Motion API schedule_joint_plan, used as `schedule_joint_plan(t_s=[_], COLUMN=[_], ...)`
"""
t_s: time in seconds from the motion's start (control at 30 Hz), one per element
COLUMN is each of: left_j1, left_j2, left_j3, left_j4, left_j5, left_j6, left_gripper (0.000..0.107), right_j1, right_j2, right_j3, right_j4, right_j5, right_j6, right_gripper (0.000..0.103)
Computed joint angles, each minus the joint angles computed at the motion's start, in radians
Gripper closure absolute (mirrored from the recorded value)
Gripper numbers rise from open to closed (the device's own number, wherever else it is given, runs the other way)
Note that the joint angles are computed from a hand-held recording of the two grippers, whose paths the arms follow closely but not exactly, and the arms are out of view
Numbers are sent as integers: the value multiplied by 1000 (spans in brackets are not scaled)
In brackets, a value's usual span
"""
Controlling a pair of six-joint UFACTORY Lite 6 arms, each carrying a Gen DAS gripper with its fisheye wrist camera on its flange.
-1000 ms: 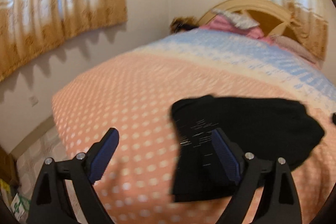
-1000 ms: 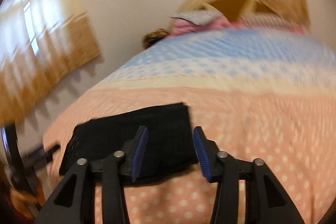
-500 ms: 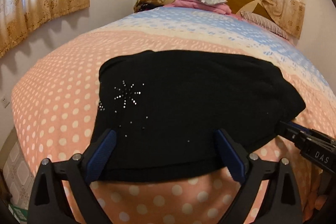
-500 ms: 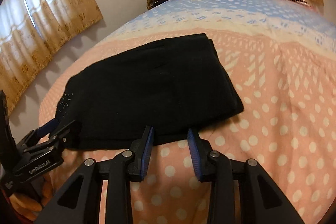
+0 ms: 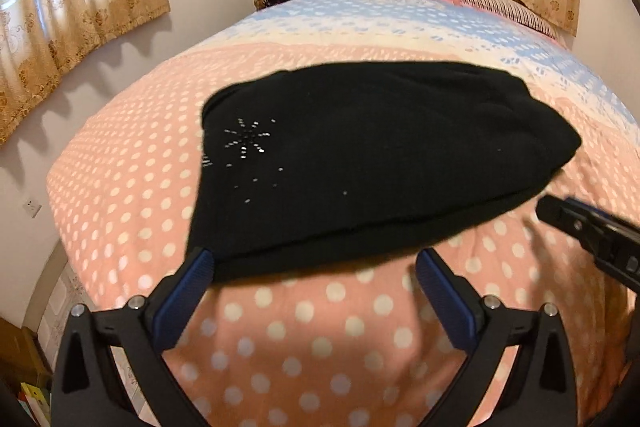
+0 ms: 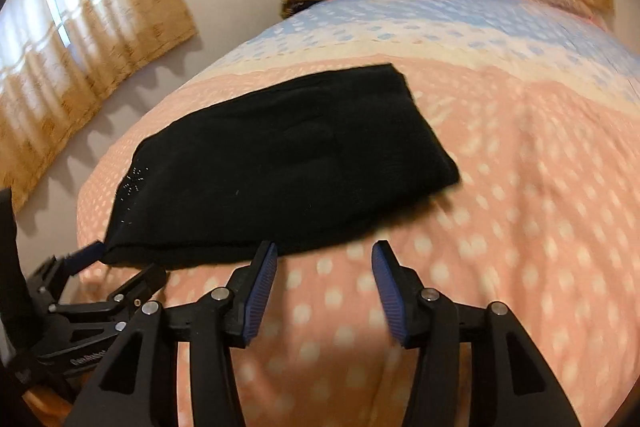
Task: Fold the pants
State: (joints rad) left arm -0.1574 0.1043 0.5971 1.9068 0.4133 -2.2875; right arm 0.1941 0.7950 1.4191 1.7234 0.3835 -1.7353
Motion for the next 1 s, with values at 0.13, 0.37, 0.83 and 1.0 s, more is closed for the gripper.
schedule_joint_plan(t_s=[0.13, 0.37, 0.83, 1.0], left_j1=[-61, -176, -418, -447], left_j2=[-122, -308, -550, -591], left_j3=[-85, -167, -243, -258], left_j4=[-53, -199, -430, -433], left_j5=[53, 155, 442, 434], left_j6=[16, 129, 258, 226], left_gripper=[4, 4, 4, 4], right_j1=[-57, -34, 25, 28], right_j2=[-101, -388, -905, -979], right_j3=[-126, -479, -834, -890], right_j4=[-118, 325, 892, 934], right_j5=[88, 88, 88, 79], right_j6=[264, -90, -715, -752], right_gripper=[47, 46, 34, 34])
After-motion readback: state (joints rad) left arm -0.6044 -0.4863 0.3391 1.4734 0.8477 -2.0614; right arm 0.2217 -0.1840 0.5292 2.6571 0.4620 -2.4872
